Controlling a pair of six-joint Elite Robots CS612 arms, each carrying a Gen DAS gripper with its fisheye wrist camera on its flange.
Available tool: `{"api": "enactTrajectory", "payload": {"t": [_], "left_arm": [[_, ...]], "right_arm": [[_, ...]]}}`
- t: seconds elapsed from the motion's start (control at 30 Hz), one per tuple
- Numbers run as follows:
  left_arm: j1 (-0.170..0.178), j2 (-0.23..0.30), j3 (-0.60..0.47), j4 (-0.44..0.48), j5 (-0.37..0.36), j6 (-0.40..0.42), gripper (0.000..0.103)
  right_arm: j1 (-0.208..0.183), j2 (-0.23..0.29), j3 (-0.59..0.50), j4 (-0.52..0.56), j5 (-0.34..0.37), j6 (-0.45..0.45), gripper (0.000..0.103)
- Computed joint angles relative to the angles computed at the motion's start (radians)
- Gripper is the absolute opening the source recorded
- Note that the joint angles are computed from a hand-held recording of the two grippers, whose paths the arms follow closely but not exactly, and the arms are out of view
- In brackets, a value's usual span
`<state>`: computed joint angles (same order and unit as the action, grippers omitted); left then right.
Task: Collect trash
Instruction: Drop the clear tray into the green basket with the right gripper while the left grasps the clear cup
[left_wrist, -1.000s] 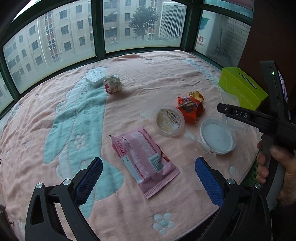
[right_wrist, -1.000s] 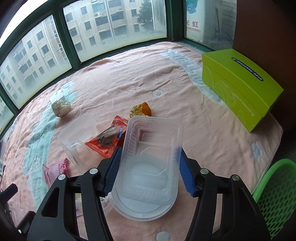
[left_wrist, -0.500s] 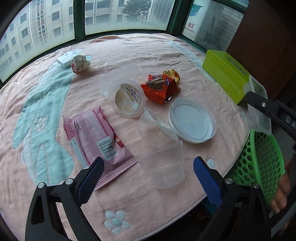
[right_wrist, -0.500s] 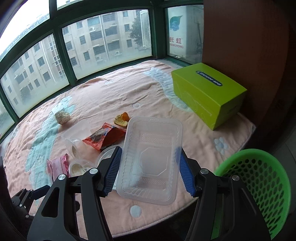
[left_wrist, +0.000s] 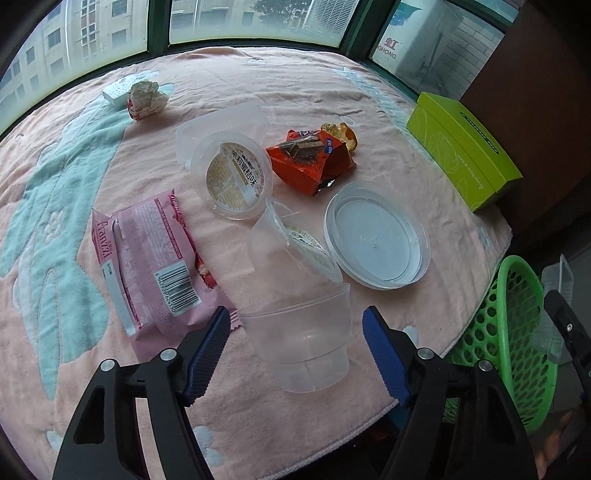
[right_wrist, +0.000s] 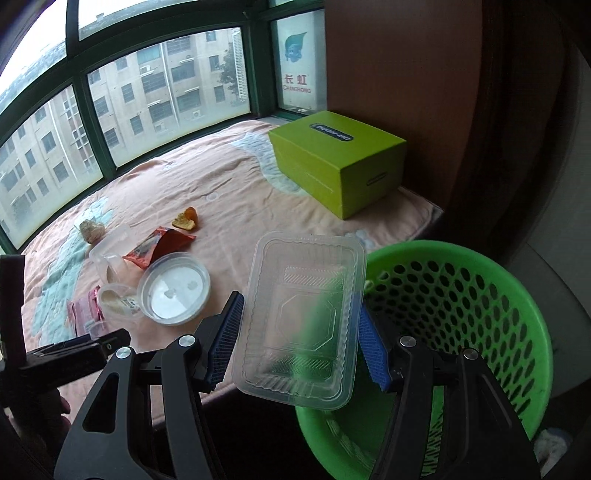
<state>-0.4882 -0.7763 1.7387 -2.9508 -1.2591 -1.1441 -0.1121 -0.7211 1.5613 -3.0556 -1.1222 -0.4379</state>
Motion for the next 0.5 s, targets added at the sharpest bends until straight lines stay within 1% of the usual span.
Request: {"api": "enactTrajectory", "payload": {"t": [0.07,0.3,0.5], "left_arm": [[0.002,0.003,0.005,-0.023,-0.019,0.000,0.060],[-0.009,-0.017,0.042,-0.074,-0.020,0.020,0.059],[-0.035,-0.051,0.081,-0.113,-0.004,0.069,0.058]], "right_arm": [[-0.007,0.000,0.005,-0.002,-0.014,0.005,0.060],[-0.030,0.001,0.021,-0.006,-0.039,0.031,0.060],[-0.044,0.003,0.027,0.001,-0.057,0.051,0.060]]}}
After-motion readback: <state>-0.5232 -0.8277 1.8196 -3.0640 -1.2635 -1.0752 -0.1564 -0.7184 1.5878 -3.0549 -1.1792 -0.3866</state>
